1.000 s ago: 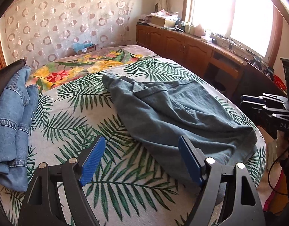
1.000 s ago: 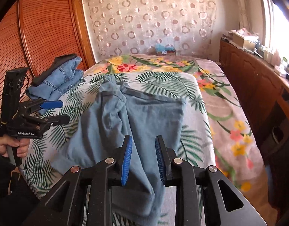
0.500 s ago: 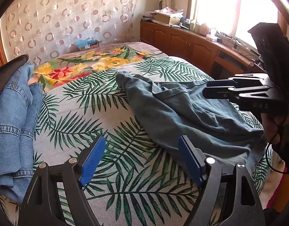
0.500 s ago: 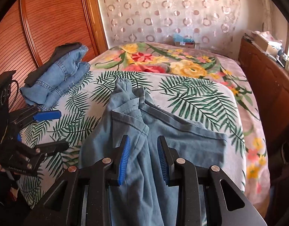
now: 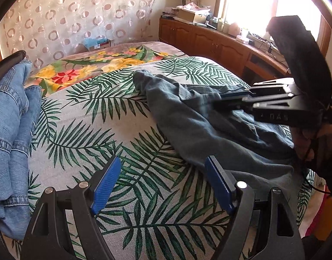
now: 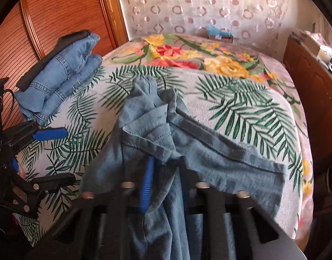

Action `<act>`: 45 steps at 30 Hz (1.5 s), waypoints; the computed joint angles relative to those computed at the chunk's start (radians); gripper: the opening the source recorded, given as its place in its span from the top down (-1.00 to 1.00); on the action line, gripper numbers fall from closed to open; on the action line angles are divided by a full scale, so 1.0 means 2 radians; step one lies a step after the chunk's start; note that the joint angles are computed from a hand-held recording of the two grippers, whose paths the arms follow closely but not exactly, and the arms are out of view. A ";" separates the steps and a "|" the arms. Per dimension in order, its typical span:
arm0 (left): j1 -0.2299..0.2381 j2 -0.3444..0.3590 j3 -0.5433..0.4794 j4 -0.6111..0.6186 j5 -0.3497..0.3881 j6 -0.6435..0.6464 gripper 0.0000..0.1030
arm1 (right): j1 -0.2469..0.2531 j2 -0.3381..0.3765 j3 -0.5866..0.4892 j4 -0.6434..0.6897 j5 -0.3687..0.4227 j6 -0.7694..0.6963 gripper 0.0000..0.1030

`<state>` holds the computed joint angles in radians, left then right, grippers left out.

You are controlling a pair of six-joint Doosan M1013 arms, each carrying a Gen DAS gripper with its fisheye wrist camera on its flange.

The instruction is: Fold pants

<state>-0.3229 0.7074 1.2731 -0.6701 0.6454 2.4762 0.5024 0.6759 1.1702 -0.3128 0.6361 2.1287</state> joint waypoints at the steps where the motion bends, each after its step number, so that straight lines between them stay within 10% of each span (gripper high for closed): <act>1: 0.000 0.000 0.001 0.000 0.001 0.002 -0.56 | 0.001 -0.003 0.004 -0.011 -0.007 0.007 0.91; 22: -0.011 -0.006 0.004 -0.003 0.011 0.018 -0.56 | -0.001 -0.062 0.085 -0.225 0.002 0.219 0.95; 37: -0.016 -0.005 0.002 0.005 0.012 0.010 -0.56 | -0.008 -0.034 0.048 -0.190 0.062 0.189 0.94; 45: -0.019 -0.008 0.007 -0.001 0.012 0.021 -0.56 | -0.003 -0.060 0.081 -0.177 0.032 0.199 0.74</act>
<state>-0.3614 0.6910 1.2878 -0.6715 0.6702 2.5173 0.4959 0.5561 1.3331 -0.6673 0.7006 2.5272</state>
